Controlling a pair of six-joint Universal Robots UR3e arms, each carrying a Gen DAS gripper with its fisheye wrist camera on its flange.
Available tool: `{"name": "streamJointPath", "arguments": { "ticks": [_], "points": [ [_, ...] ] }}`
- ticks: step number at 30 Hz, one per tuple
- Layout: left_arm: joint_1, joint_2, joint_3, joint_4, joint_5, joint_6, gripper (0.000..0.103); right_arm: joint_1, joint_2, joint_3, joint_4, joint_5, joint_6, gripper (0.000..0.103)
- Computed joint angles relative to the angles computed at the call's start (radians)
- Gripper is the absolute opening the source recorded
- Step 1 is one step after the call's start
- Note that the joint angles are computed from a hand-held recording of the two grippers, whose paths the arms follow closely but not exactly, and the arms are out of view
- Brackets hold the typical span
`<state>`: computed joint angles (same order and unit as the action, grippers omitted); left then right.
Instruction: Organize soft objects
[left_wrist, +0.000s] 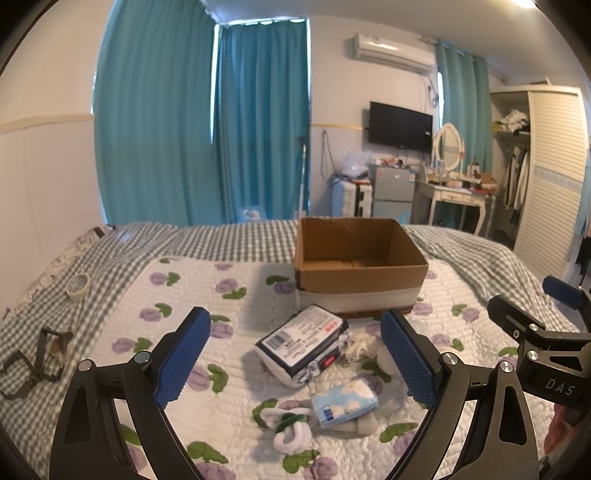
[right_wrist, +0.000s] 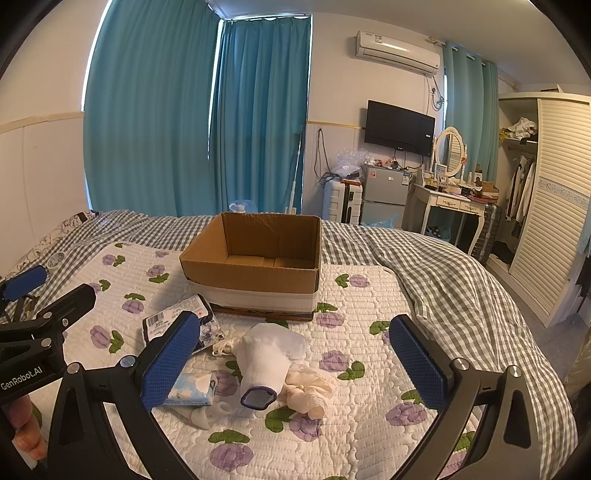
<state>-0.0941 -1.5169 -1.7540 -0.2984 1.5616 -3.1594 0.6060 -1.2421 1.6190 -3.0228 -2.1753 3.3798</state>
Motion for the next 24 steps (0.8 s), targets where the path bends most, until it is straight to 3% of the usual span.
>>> {"name": "streamJointPath", "arguments": {
  "ticks": [24],
  "points": [
    [-0.001,0.027,-0.018,-0.003,0.001,0.001,0.095,-0.003,-0.006,0.017,-0.006,0.002,-0.001,0.103]
  ]
}}
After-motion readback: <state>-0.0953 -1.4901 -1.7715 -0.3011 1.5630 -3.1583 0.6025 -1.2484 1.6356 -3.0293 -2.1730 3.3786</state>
